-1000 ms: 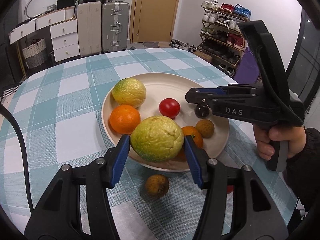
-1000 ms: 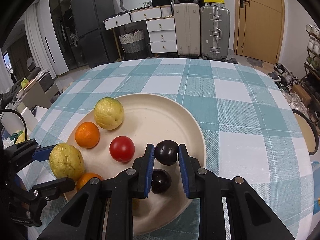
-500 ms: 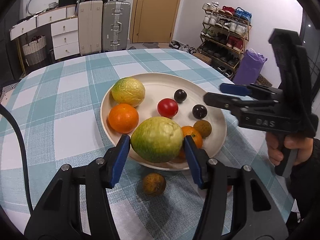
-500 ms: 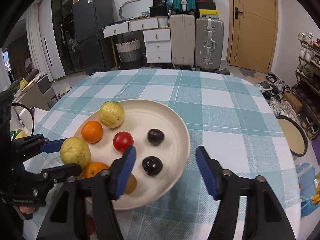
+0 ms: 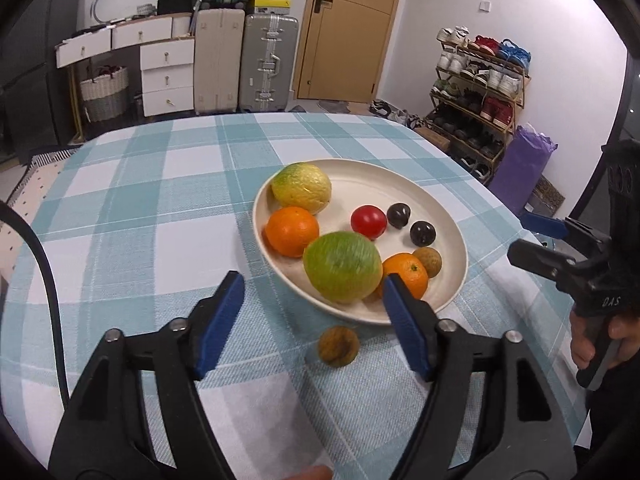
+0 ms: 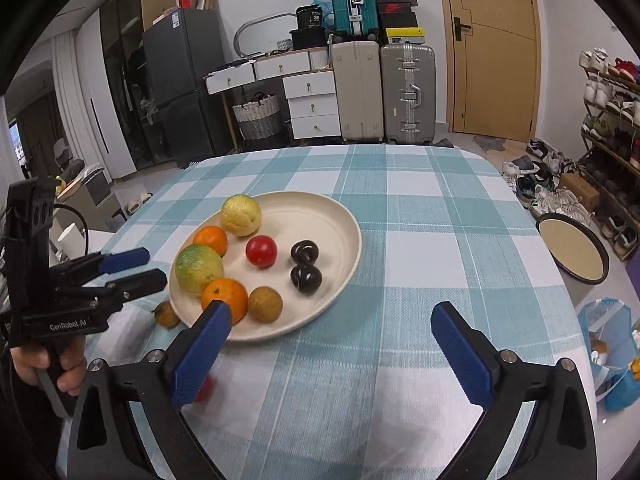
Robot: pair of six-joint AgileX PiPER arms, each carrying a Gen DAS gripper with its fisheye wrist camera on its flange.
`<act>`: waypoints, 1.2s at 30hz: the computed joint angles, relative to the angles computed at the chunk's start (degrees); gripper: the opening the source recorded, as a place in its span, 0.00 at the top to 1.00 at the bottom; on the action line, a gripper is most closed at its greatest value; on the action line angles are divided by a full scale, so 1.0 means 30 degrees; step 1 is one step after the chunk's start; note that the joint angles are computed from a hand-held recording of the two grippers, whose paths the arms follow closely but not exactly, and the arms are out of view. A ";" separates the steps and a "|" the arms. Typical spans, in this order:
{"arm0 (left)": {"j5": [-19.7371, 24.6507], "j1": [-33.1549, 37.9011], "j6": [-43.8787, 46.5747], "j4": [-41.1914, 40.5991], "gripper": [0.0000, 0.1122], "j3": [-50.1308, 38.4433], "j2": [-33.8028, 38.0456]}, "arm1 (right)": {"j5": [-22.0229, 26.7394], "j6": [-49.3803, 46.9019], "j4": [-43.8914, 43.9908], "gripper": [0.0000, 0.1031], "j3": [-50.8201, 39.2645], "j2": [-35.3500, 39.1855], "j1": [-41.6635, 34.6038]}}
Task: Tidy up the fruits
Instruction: 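Open the right gripper to drop the plum while the left releases the citrus onto the plate, then withdraw both grippers from the plate toward the remaining fruits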
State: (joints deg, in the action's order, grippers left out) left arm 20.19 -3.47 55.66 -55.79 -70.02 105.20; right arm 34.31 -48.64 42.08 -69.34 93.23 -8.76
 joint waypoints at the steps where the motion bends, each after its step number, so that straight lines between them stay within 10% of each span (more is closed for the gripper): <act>1: -0.0396 -0.0027 0.0235 -0.0217 0.25 0.0516 -0.0443 | 0.0058 -0.0333 0.0300 0.00 0.0248 -0.0188 -0.0089; 6: -0.2100 -0.0339 0.1584 -0.1487 0.09 0.2769 -0.2389 | 0.0412 -0.1407 0.1322 0.00 0.1331 -0.1099 -0.0394; 20: -0.4672 -0.1825 -0.1836 0.2039 0.09 0.6386 -0.5844 | 0.0070 -0.1589 0.1330 0.00 0.3249 -0.2784 0.0312; 36: -0.4898 -0.1625 0.2353 -0.2246 0.09 0.6785 -0.5265 | -0.0639 0.2913 -0.3313 0.00 0.3203 -0.1640 0.3746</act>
State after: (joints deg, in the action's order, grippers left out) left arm 5.50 -8.35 62.72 -62.53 -49.67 89.40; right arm 32.40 -39.90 32.14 -59.73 88.31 2.47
